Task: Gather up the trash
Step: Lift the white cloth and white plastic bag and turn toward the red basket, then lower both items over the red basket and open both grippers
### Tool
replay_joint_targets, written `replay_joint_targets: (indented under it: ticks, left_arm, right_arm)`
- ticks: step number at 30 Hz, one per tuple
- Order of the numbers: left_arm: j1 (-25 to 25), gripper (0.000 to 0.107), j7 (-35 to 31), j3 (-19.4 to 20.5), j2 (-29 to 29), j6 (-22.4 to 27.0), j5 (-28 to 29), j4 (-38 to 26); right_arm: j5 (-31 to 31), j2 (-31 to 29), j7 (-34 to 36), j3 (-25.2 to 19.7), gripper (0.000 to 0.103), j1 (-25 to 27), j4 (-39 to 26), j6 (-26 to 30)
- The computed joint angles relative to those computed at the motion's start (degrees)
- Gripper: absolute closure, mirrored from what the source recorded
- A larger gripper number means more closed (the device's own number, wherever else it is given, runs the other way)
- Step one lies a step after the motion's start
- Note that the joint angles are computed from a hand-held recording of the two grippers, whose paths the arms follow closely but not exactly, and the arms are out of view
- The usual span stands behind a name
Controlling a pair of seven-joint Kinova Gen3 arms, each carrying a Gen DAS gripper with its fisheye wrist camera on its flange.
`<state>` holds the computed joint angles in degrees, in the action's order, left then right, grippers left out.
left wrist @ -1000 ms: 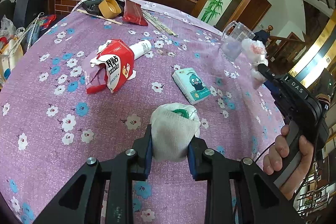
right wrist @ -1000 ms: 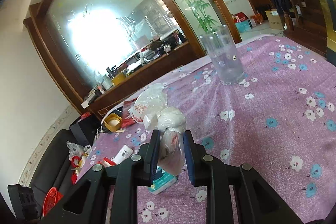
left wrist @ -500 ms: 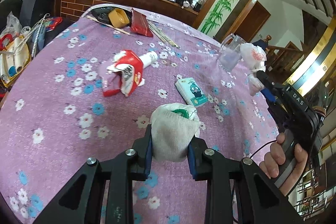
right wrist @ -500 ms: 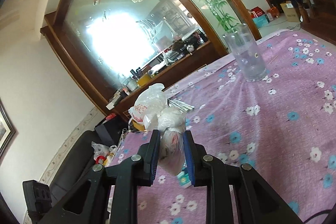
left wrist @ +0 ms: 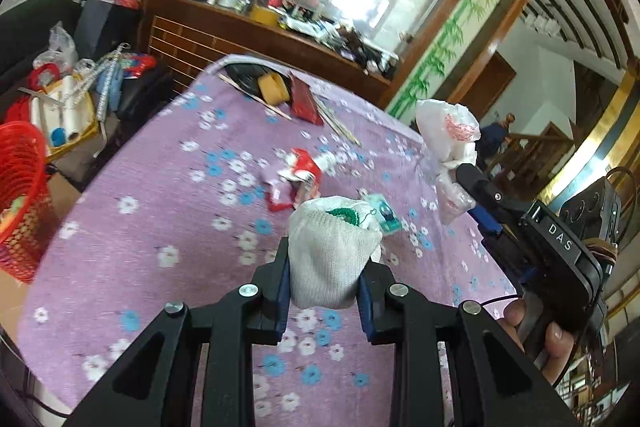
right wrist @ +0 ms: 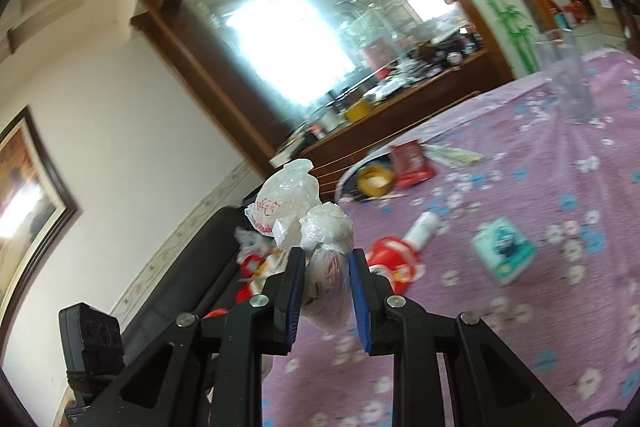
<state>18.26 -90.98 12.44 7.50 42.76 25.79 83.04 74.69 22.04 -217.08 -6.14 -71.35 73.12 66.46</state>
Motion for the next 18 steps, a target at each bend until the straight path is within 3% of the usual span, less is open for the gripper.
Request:
replay_joint_targets:
  ticks: [8, 18]
  left_arm:
    - [-3.7, 0.078, -3.8, -2.1, -3.6, -0.4, 4.8, 3.7]
    - [-5.7, 0.078, -7.3, -3.4, -4.5, -0.4, 8.9, 5.2]
  right_arm:
    - [-3.5, 5.5, 9.7, 2.7, 0.078, -1.0, -11.0, -4.8]
    - [-9.8, 9.0, 15.3, 7.8, 0.078, -2.0, -17.0, -9.9]
